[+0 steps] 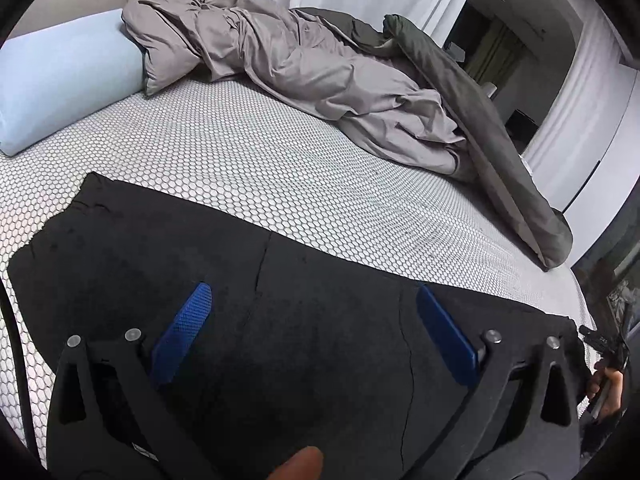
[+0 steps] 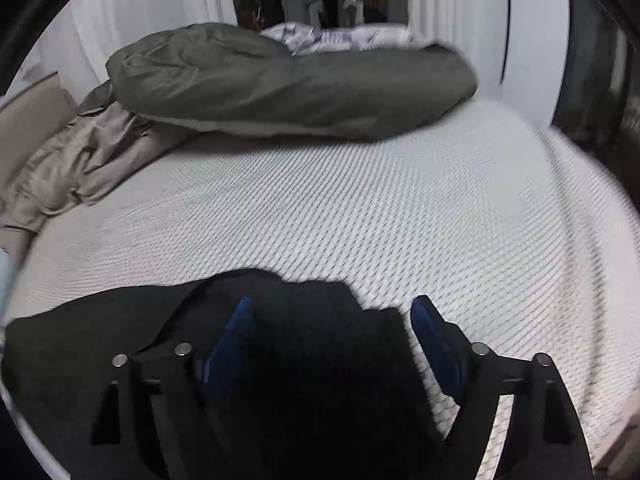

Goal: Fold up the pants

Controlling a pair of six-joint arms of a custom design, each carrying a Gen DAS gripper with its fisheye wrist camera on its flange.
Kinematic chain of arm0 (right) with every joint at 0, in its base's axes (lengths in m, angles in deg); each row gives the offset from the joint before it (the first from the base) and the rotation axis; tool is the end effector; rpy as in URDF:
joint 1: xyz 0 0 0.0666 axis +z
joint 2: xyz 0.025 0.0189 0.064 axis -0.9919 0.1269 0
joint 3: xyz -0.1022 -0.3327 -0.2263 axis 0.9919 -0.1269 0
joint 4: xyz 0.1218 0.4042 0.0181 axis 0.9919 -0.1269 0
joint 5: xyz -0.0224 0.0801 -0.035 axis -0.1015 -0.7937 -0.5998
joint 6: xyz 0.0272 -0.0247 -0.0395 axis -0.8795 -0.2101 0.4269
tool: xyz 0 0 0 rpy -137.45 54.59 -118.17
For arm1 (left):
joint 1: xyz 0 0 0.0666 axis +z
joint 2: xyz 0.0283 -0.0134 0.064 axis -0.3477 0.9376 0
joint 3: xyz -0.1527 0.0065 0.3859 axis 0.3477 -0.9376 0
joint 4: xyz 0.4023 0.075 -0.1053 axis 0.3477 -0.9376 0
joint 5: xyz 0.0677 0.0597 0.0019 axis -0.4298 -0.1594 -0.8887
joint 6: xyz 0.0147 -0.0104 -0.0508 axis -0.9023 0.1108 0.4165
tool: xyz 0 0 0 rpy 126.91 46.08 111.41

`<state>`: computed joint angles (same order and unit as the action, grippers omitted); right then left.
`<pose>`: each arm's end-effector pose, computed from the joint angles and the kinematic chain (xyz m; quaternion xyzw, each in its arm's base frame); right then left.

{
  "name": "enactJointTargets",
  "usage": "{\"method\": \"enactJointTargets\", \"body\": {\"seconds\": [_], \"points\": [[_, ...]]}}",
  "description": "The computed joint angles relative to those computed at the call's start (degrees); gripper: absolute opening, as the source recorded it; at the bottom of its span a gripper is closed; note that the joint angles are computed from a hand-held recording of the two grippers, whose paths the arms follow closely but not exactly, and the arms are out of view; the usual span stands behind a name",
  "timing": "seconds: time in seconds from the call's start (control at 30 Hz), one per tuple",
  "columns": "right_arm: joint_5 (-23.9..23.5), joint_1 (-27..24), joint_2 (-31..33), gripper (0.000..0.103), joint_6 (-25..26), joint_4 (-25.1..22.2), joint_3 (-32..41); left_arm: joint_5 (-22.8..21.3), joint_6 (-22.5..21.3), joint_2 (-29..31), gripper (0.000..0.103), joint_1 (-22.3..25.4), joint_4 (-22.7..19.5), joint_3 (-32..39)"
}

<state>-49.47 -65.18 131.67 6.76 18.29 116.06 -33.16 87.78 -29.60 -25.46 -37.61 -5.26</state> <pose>0.5320 0.1622 0.3583 0.0120 0.9389 0.0322 0.3426 0.2020 -0.0132 0.3957 -0.2862 0.8600 -0.0910 0.4125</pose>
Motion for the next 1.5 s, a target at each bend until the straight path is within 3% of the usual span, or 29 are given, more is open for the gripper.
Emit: {"method": "enactJointTargets", "body": {"seconds": [0.17,0.27,0.37,0.47,0.57,0.73,0.83,0.9,1.03,1.2,1.33,1.43,1.5], "points": [[-2.0,-0.12,4.12,0.083,1.29,-3.95,2.16,-0.71,-0.53,0.61,0.102,-1.49,-0.1,0.07],[-0.49,0.41,4.53,0.051,3.18,-1.51,1.55,-1.13,-0.61,1.03,0.102,-1.99,-0.31,0.07],[2.3,1.72,2.41,0.046,5.19,1.85,-0.5,-1.11,-0.81,1.29,0.102,-2.07,-0.24,0.03],[2.81,1.75,0.51,0.045,2.04,5.68,-1.45,-0.91,-1.03,1.67,0.102,-1.72,-0.34,0.12],[8.54,2.22,1.62,0.048,0.64,6.25,-0.58,-0.86,-1.31,1.92,0.102,-1.43,-0.5,0.12],[10.69,2.51,2.28,0.078,0.68,1.44,0.11,-2.25,-1.03,1.8,0.102,-2.37,-1.66,0.4],[9.41,3.62,-2.66,0.091,2.52,3.85,-3.9,-4.43,-0.69,1.74,0.102,-6.39,-2.34,1.06],[7.31,4.74,-5.62,0.101,2.72,4.52,-6.19,-7.1,0.04,2.7,0.102,-11.99,-2.87,2.03],[2.6,8.23,-10.44,0.102,4.76,5.6,-10.98,-12.46,2.61,7.0,0.102,-25.58,-1.55,3.5],[-0.87,15.49,-10.03,0.102,8.93,7.29,-13.62,-7.64,2.03,14.77,0.102,-34.03,3.67,4.47],[-4.69,18.82,-6.88,0.102,11.39,6.93,-14.18,-5.72,0.85,21.1,0.102,-36.6,2.98,5.81],[-1.73,19.68,-4.45,0.102,12.57,5.22,-13.75,-7.35,1.08,24.78,0.102,-36.67,-1.09,6.95],[-0.47,18.47,-5.14,0.102,13.04,4.83,-14.69,-7.57,0.94,25.18,0.102,-35.94,-1.53,6.47]]}}
